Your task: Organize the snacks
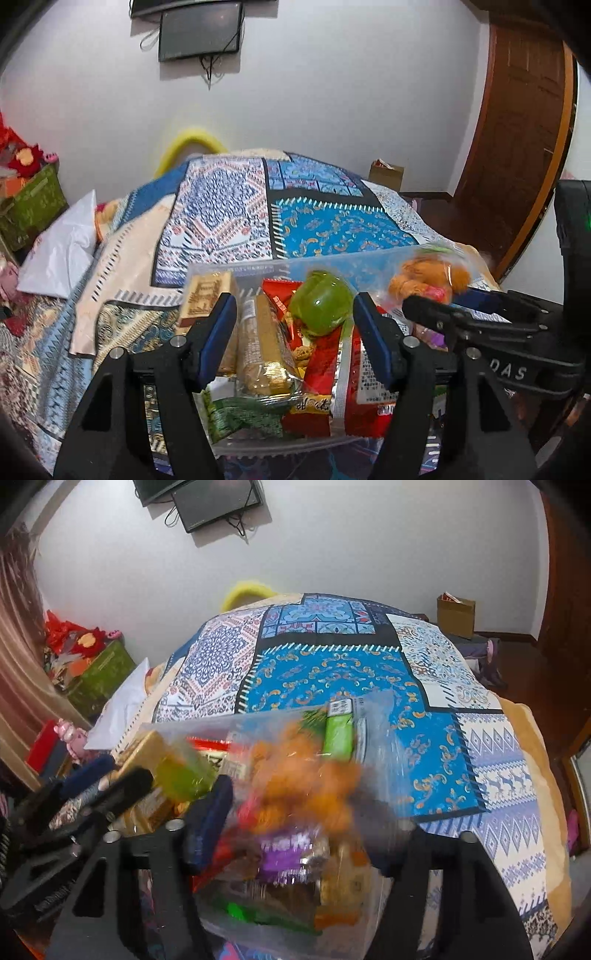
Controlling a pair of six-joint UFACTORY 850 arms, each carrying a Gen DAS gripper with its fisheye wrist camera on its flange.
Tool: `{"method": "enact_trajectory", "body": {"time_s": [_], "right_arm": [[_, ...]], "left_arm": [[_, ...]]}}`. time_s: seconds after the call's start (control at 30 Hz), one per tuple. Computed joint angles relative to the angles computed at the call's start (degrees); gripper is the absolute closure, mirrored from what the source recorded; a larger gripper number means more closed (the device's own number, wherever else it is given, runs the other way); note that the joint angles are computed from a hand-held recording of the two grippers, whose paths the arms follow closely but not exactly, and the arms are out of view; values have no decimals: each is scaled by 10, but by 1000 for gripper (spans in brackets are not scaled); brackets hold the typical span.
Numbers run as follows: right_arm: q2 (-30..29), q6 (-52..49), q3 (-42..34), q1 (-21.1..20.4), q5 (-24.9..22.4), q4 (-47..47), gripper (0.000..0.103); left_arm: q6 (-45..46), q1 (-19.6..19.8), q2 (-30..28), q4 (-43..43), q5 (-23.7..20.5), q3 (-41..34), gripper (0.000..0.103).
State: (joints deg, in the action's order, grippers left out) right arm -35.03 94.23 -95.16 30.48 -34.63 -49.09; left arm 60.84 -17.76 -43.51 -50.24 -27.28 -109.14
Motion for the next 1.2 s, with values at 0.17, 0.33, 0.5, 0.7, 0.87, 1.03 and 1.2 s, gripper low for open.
{"method": "enact_trajectory", "body": {"time_s": [0.17, 0.33, 0.5, 0.7, 0.87, 1.03, 1.2], "right_arm": [[11, -21, 8, 10, -8, 12, 37], [33, -9, 17, 34, -37, -19, 37], [66, 41, 27, 69, -81, -96, 37], [104, 115, 40, 114, -142, -204, 34], [124, 169, 52, 150, -191, -279, 20], [122, 161, 42, 176, -230, -302, 13], [117, 177, 42, 194, -257, -322, 0]], "left_arm": [[53, 9, 36, -54, 6, 42, 38], [131, 22, 82, -129, 9, 94, 38], [194, 44, 136, -202, -24, 142, 38], [323, 73, 214, -331, -57, 213, 36], [377, 99, 266, -391, -91, 258, 24], [411, 118, 300, -423, -111, 291, 8], [435, 131, 323, -444, -126, 318, 3]]}}
